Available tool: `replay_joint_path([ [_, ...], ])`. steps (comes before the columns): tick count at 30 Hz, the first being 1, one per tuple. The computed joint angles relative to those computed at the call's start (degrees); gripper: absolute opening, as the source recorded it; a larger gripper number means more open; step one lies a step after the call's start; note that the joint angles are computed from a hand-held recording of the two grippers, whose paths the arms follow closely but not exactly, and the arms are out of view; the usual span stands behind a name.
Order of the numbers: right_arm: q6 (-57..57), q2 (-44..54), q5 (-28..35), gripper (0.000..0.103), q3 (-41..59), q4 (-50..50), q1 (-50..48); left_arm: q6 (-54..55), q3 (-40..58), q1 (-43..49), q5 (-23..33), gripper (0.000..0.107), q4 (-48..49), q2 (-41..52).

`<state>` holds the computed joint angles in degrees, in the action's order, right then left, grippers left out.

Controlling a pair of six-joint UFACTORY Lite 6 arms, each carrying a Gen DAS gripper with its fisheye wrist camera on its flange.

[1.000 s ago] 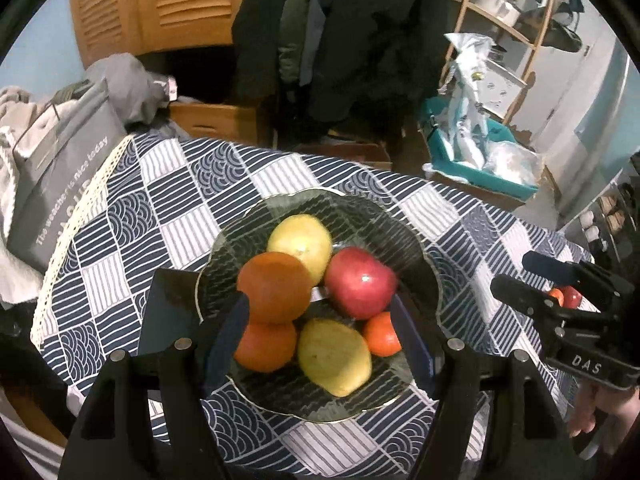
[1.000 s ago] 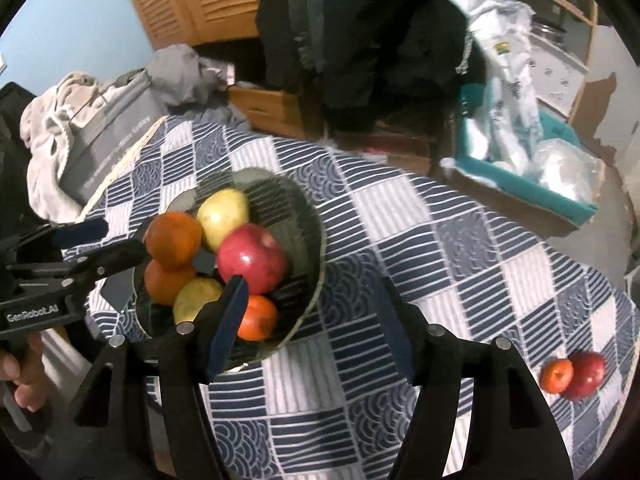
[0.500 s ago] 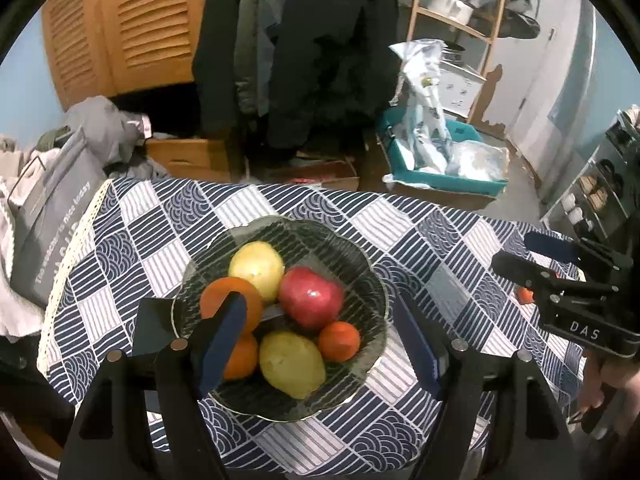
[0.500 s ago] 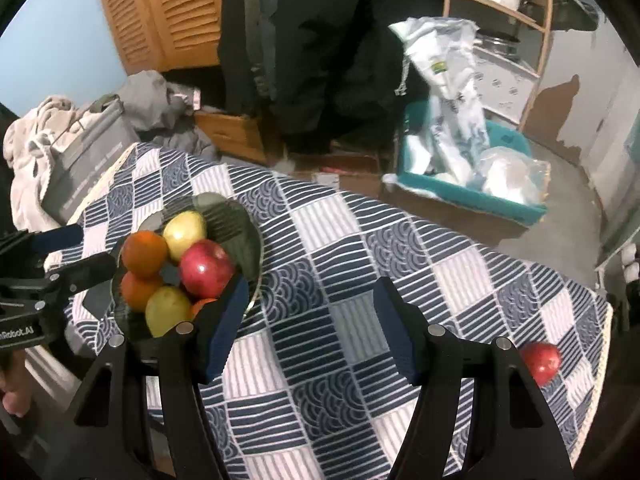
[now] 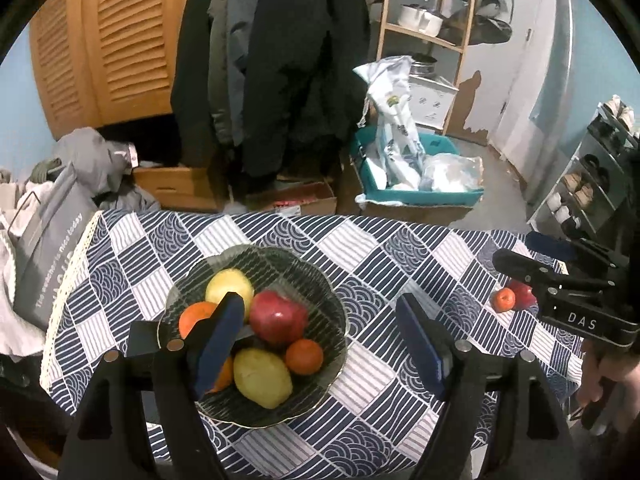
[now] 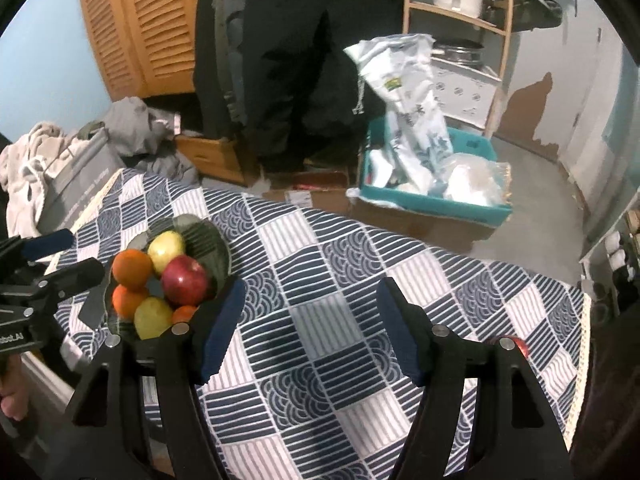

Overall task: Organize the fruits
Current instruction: 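Withdraw both open tools from the plate toward the remaining apple and tangerine, then lower both open tools over the red apple and small tangerine on the cloth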

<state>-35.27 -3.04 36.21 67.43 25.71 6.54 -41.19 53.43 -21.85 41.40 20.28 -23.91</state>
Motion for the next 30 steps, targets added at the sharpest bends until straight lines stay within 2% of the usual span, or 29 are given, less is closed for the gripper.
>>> replay_joint_path([
  [6, -3.04, -1.69, 0.88, 0.07, 0.04, 1.83, -4.03, -5.36, 3.18, -5.46, 1.26, 0.08, 4.47, 2.44],
  [10, -5.85, -2.93, 1.83, 0.075, 0.06, 3.77, -7.3, -8.56, 5.37, -8.94, 2.07, 0.085, 7.09, 4.37],
  [30, -19.07, -4.17, 7.55, 0.079, 1.61, 11.78, -24.38, -17.36, 18.64, -21.41, 5.72, 0.085, 13.41, 16.67],
])
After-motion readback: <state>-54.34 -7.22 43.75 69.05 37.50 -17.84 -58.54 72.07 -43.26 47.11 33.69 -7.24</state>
